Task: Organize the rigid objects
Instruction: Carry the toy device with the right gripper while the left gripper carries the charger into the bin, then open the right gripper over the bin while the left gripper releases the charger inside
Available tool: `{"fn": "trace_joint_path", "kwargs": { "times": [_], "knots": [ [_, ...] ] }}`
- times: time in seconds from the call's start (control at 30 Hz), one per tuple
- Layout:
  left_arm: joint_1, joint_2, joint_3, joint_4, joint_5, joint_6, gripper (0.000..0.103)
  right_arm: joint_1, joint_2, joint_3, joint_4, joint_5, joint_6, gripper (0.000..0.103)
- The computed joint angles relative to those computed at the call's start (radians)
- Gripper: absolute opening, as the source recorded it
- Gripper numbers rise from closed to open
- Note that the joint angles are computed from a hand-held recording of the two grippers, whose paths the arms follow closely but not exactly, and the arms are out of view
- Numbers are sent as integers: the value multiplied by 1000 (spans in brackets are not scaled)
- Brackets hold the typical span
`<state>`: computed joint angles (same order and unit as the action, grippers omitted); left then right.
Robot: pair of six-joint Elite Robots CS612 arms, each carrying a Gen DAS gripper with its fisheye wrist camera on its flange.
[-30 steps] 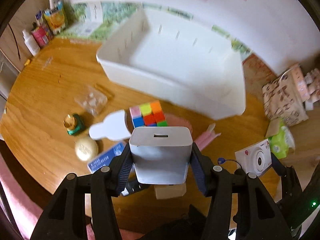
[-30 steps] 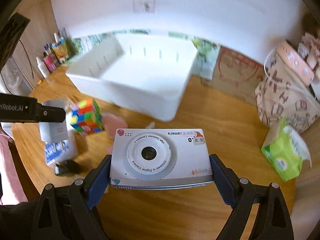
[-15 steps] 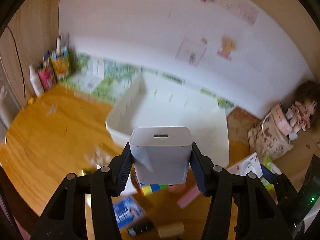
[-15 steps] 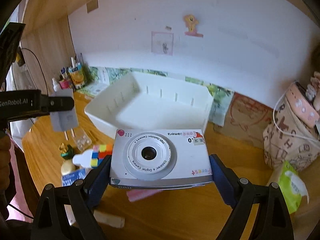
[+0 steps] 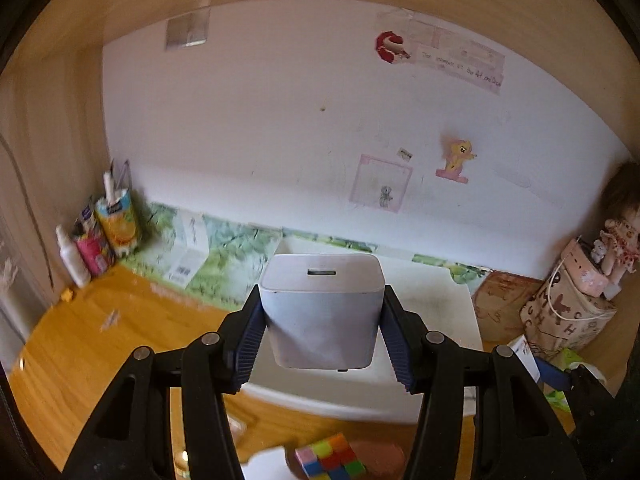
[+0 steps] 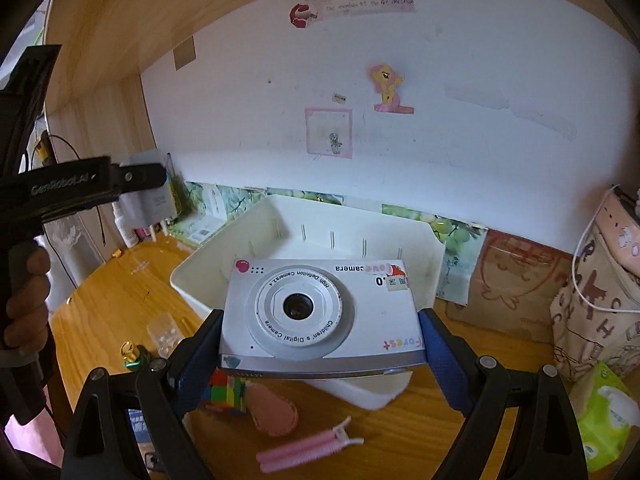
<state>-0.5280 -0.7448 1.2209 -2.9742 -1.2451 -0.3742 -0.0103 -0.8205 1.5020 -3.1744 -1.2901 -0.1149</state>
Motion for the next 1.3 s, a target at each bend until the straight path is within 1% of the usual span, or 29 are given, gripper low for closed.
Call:
{"fn": "trace_joint_path", "kwargs": {
  "times": [0.07,0.13,0.33,0.67,0.73,0.8,0.87,0.9,0.93,0.97,1.0,1.3],
  "knots": [
    [3,20,-29,6,2,9,58,-4,11,-12,5,22,2,93],
    [7,38,-57,25,-8,2,58,-8,26,-30,26,44,8,93],
    [12,81,-126,88,-11,13,58,-11,59,-76,86,44,14,93],
    [16,119,-192,202,-42,3,59,-13,89,-115,154,54,39,93],
    [17,124,-200,222,-55,-4,59,-13,92,-118,156,53,46,93],
    [19,127,-208,240,-72,-16,59,-16,94,-117,138,68,54,93],
    [18,129,-206,222,-64,-17,59,-17,95,-120,142,71,48,93],
    [15,127,-202,203,-52,-7,64,-16,95,-122,148,68,44,93],
    [13,126,-200,189,-44,5,66,-16,96,-123,152,66,45,93],
    [13,126,-198,179,-40,13,74,-17,97,-125,155,68,48,93],
    [11,123,-193,163,-30,24,77,-17,97,-126,157,68,51,93],
    [5,102,-168,129,24,27,79,-17,86,-115,147,69,57,93]
  ]
}}
